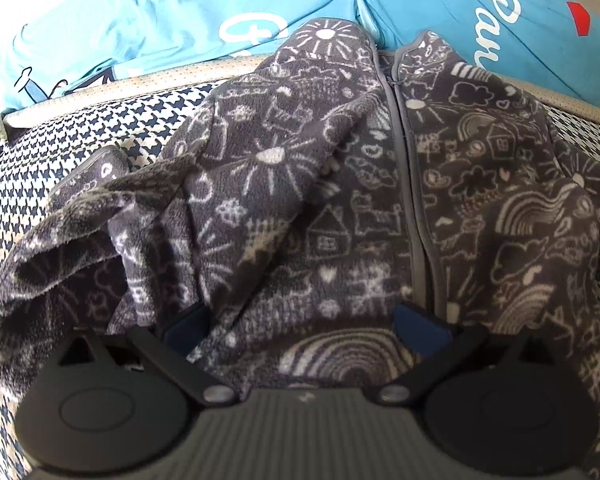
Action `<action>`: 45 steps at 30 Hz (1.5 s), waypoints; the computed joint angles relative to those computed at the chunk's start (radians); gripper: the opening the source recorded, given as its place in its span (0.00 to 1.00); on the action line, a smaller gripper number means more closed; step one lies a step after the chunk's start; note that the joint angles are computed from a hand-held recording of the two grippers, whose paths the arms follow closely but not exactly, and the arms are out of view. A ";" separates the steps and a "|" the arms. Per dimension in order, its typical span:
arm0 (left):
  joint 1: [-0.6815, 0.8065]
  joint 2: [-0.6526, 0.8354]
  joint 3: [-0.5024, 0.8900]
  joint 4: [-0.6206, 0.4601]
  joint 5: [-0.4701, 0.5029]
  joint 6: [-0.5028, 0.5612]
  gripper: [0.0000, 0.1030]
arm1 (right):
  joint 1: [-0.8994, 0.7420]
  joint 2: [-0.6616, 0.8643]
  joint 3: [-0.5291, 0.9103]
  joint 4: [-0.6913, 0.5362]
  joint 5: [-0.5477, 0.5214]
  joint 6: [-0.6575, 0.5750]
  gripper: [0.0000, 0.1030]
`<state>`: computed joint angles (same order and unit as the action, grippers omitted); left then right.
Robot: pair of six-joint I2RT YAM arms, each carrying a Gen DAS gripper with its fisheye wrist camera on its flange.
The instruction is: Fold clothes
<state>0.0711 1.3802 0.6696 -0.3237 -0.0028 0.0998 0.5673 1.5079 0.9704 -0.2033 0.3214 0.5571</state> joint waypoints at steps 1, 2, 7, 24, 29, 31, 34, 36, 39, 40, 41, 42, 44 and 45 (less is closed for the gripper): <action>-0.002 -0.002 -0.002 0.004 -0.002 0.003 1.00 | 0.009 -0.028 -0.024 -0.006 -0.003 0.005 0.31; -0.003 -0.004 -0.005 0.007 -0.004 0.006 1.00 | 0.019 -0.057 -0.048 -0.013 -0.007 0.012 0.34; -0.013 -0.018 -0.019 0.023 -0.015 0.013 1.00 | 0.076 -0.185 -0.145 -0.073 -0.014 0.053 0.38; -0.003 -0.050 -0.046 0.046 0.005 0.039 1.00 | 0.239 -0.399 -0.319 -0.243 0.022 0.280 0.64; -0.003 -0.057 -0.047 0.044 0.008 0.042 1.00 | 0.289 -0.442 -0.369 -0.271 0.003 0.427 0.68; -0.004 -0.060 -0.050 0.049 0.009 0.045 1.00 | 0.320 -0.442 -0.376 -0.268 0.021 0.433 0.69; -0.004 -0.064 -0.058 0.058 0.010 0.049 1.00 | 0.366 -0.443 -0.386 -0.254 0.043 0.430 0.66; -0.003 -0.068 -0.061 0.061 0.012 0.052 1.00 | 0.395 -0.447 -0.396 -0.237 0.047 0.428 0.41; 0.000 -0.073 -0.069 0.068 0.017 0.059 1.00 | 0.457 -0.456 -0.403 -0.238 0.083 0.455 0.19; 0.001 -0.075 -0.071 0.068 0.021 0.063 1.00 | 0.489 -0.460 -0.401 -0.254 0.115 0.475 0.18; 0.003 -0.078 -0.072 0.066 0.025 0.066 1.00 | 0.529 -0.470 -0.394 -0.279 0.156 0.503 0.17; 0.005 -0.081 -0.073 0.064 0.029 0.069 1.00 | 0.572 -0.480 -0.385 -0.307 0.199 0.535 0.16; 0.008 -0.090 -0.076 0.057 0.047 0.082 1.00 | 0.665 -0.501 -0.362 -0.395 0.279 0.630 0.16; 0.010 -0.095 -0.077 0.053 0.058 0.089 1.00 | 0.713 -0.506 -0.345 -0.454 0.314 0.687 0.16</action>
